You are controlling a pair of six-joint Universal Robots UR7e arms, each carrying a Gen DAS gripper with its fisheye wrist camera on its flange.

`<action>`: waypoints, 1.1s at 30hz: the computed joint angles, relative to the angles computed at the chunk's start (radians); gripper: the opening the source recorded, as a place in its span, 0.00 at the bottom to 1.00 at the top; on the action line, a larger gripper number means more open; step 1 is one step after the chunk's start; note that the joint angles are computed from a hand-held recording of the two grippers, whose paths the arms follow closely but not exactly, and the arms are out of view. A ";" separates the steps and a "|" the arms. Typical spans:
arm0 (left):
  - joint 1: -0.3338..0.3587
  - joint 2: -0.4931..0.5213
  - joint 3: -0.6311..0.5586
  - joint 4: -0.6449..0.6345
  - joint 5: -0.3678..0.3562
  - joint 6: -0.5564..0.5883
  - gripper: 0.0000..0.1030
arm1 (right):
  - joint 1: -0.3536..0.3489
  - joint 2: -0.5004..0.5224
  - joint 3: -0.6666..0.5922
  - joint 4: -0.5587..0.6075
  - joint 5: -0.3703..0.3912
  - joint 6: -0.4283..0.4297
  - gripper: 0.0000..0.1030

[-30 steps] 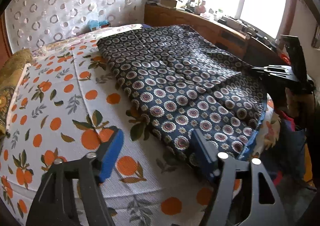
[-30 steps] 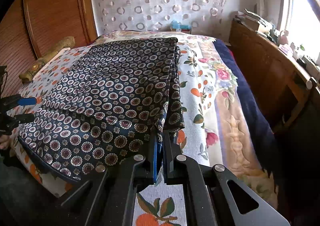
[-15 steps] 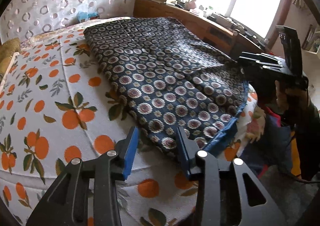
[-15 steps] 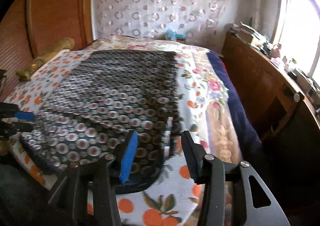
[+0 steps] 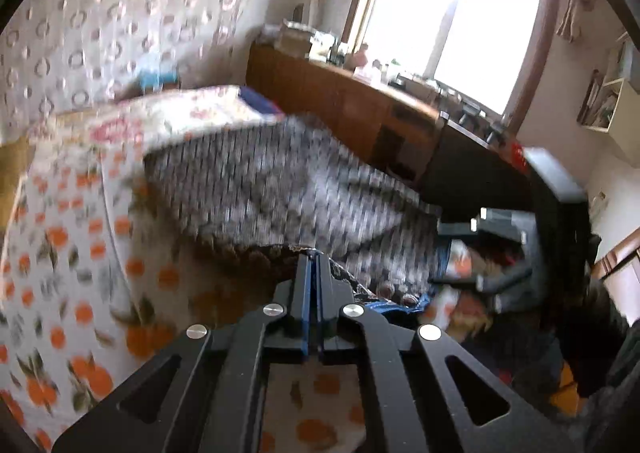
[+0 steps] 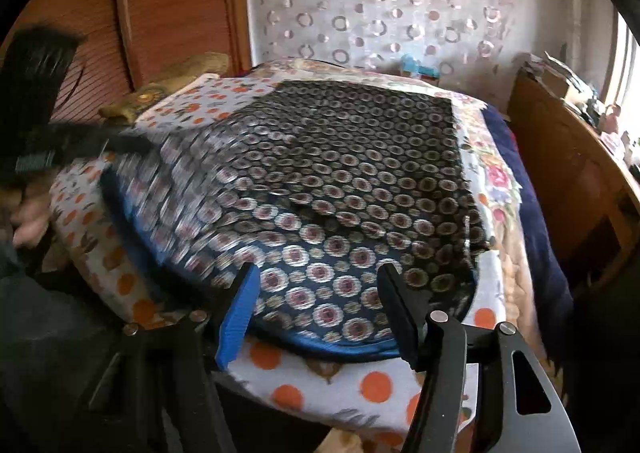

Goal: Fold small clothes
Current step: 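Grasp the robe's blue-trimmed end with the right gripper while the left gripper grasps it too, then fold the robe's end over onto the rest with both grippers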

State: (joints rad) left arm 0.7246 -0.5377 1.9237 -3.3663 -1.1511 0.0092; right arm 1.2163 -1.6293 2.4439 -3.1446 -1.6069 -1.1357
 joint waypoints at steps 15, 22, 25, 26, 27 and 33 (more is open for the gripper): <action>0.032 0.026 -0.109 0.008 0.046 0.007 0.02 | -0.006 0.068 -0.018 -0.064 -0.043 -0.045 0.65; 0.051 0.024 -0.152 0.045 0.086 0.038 0.02 | 0.048 0.140 -0.120 -0.056 -0.074 -0.030 0.12; 0.064 0.024 -0.173 0.046 0.093 0.047 0.02 | 0.087 0.173 -0.184 -0.047 -0.063 -0.019 0.06; 0.070 0.025 -0.183 0.051 0.097 0.048 0.02 | 0.099 0.188 -0.209 -0.045 -0.060 -0.012 0.06; 0.075 0.027 -0.192 0.055 0.101 0.051 0.02 | 0.108 0.203 -0.234 -0.043 -0.052 -0.001 0.06; 0.102 0.049 -0.261 0.106 0.129 0.072 0.02 | 0.124 0.271 -0.349 0.002 0.003 0.049 0.06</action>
